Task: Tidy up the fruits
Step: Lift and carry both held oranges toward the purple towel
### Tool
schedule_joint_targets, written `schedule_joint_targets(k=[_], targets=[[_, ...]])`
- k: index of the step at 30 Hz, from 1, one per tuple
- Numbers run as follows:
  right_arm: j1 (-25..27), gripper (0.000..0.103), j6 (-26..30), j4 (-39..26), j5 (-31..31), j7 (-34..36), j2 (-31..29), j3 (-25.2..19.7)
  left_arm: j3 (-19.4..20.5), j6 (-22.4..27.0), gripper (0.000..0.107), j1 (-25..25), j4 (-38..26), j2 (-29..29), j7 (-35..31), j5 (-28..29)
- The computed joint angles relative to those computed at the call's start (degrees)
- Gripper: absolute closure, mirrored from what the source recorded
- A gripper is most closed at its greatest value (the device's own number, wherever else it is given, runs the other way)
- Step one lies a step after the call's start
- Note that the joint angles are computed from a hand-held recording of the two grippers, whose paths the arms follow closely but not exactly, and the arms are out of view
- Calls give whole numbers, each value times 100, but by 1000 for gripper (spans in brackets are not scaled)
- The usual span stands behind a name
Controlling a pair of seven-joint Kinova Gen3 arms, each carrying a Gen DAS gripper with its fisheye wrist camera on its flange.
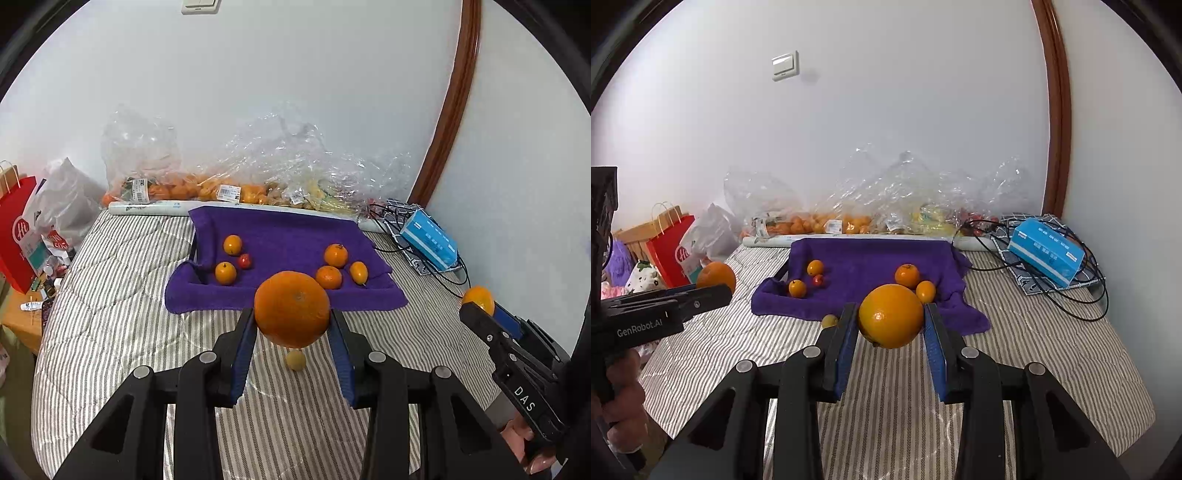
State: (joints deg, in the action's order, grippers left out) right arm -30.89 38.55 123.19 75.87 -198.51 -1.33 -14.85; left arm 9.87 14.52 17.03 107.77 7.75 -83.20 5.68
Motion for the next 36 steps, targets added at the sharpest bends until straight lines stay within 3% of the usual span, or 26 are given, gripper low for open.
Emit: schedule_joint_targets(k=[18, 36], targets=[[209, 68, -504, -273, 74, 159, 487, 380, 164, 218, 70, -381, -564, 616, -494, 490], [497, 68, -1310, -827, -204, 801, 1253, 1004, 144, 598, 70, -454, -1512, 1545, -531, 485]])
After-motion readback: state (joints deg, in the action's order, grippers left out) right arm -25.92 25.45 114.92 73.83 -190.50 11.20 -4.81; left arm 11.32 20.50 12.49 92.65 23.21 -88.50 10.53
